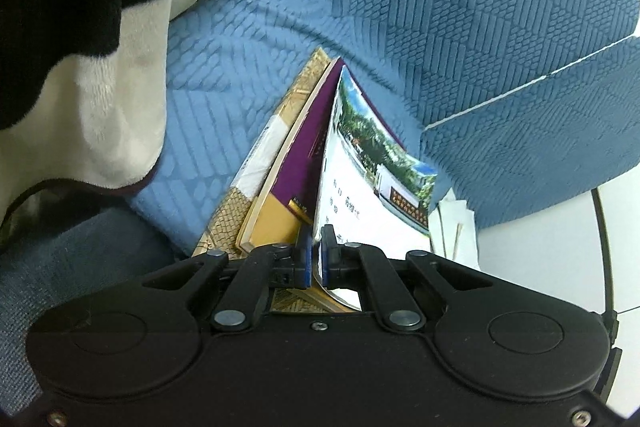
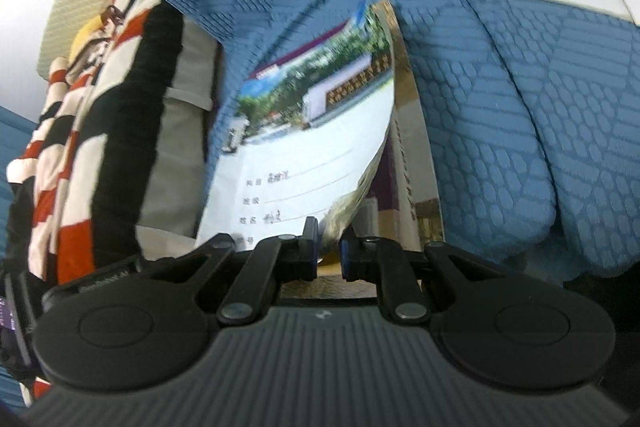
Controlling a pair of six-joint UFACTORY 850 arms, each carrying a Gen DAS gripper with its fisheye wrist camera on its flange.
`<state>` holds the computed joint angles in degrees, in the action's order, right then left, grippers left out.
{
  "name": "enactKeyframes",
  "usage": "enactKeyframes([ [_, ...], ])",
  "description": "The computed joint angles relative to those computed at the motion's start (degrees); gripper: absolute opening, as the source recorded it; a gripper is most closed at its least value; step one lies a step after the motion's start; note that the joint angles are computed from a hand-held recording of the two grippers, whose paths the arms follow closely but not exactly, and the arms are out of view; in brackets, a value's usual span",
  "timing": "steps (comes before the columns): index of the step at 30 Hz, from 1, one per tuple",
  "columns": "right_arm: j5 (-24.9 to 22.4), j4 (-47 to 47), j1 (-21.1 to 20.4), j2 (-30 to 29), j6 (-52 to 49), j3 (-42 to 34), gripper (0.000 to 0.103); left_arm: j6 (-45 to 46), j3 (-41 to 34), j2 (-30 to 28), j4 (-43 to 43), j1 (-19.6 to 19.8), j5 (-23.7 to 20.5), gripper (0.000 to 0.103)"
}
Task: Organize objects
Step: 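Lower the photo envelope onto the purple paperback and open the left gripper, then withdraw the left gripper from the book stack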
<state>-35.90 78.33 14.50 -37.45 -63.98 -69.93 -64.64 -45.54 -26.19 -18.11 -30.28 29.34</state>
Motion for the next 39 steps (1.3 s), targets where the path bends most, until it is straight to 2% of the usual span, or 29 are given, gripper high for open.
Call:
enactKeyframes([
  [7, 0.02, -0.32, 0.00, -0.30, 1.03, -0.29, 0.014, 0.61, -0.86, 0.03, 0.23, 0.27, -1.75, 0.005],
  [9, 0.62, -0.86, 0.06, 0.11, 1.19, -0.17, 0.016, 0.36, -1.09, 0.27, 1.10, 0.26, -2.93, 0.012],
  [11, 0.50, -2.58, 0.01, 0.29, 3.25, -0.44, 0.017, 0.90, -1.08, 0.58, 0.33, 0.03, -3.62, 0.025],
  [13, -0.34, -4.66, -0.27, 0.27, 6.03, -0.85, 0.028, 1.61, -0.86, 1.09, -0.14, -0.24, -3.78, 0.038],
  [14, -0.13, -5.83, -0.31, 0.49, 7.23, -0.80, 0.042, 3.09, -0.92, 1.38, -1.35, -0.44, -4.22, 0.046],
  [15, 0.34, -6.34, -0.34, 0.90, 7.70, -0.49, 0.057, 6.00, -1.10, 1.83, -4.01, -0.86, -5.27, 0.049],
  [17, 2.21, -5.34, -0.37, 2.22, 6.34, 0.92, 0.070, 10.99, -1.48, 2.63, -8.17, -1.48, -6.74, 0.052],
  [19, 4.42, -5.36, -0.17, 3.68, 4.71, 2.11, 0.071, 15.23, -1.54, 3.69, -12.28, -2.33, -7.48, 0.055],
  [26, 4.25, -0.29, -1.70, 9.66, -4.13, 6.43, 0.070, 33.56, -3.26, 7.05, -28.08, -5.83, -8.86, 0.057],
  [29, 4.49, 3.86, -2.57, 12.96, -10.16, 8.93, 0.070, 38.39, -4.33, 7.87, -31.96, -7.52, -8.84, 0.057],
  [33, 4.90, 8.02, -3.77, 16.94, -16.35, 12.00, 0.070, 52.80, -7.28, 8.32, -43.04, -10.19, -8.35, 0.057],
  [39, 5.00, 10.86, -5.98, 22.28, -22.21, 15.54, 0.070, 67.68, -11.43, 8.61, -53.65, -13.32, -7.14, 0.057],
])
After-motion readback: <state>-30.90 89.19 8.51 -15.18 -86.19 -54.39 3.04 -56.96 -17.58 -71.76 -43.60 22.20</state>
